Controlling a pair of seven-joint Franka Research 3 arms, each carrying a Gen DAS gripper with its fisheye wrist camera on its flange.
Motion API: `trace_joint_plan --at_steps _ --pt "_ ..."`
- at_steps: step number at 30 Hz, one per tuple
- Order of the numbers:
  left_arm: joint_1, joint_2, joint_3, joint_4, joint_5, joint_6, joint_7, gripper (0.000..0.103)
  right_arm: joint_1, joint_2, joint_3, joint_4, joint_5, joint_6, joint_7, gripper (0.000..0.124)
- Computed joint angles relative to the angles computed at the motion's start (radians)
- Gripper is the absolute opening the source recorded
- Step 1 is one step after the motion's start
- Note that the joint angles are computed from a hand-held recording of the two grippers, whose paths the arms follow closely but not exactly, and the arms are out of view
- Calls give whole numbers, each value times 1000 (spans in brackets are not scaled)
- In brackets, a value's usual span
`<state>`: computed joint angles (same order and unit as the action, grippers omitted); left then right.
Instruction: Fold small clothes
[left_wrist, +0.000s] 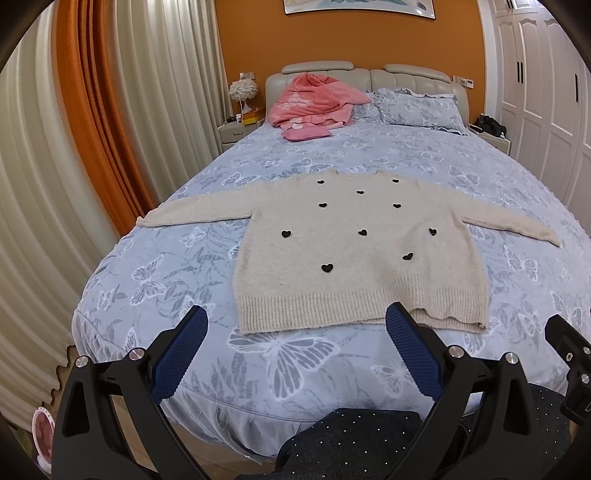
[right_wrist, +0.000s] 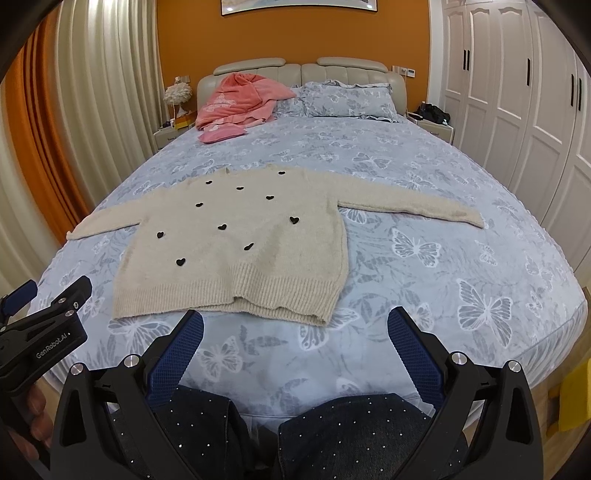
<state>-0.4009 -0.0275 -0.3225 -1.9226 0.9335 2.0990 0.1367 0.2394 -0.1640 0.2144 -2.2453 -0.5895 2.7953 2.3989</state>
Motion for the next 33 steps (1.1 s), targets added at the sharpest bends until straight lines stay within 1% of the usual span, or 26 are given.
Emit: trace_joint_plan --at_steps 3,6,14,21,22,25,26,28,31,33 --pt "2 -8 2 -6 -4 3 9 95 0 6 -3 3 1 2 -2 98" --pt "-6 31 -2 15 13 -2 -6 95 3 6 -4 2 2 1 0 98" --pt "-20 39 7 21 16 -9 -8 95 4 6 -7 1 9 3 -8 98" --pt "-35 83 15 69 12 -27 6 95 13 36 -22 12 30 8 -19 98" --pt "-36 88 17 73 10 -28 9 95 15 40 -31 14 47 12 -37 98" --pt "-32 91 27 72 -17 -3 17 95 16 53 -43 22 63 12 -64 98" --pt "-28 91 31 72 -30 8 19 95 16 60 -51 27 78 14 -82 98" --pt "-14 88 41 61 -61 54 13 95 17 81 -84 36 165 39 -158 98" --pt "12 93 57 47 -96 140 -8 97 1 142 -145 84 375 50 -323 97" --pt "26 112 66 58 -107 181 -11 98 -24 194 -176 133 498 43 -402 97"
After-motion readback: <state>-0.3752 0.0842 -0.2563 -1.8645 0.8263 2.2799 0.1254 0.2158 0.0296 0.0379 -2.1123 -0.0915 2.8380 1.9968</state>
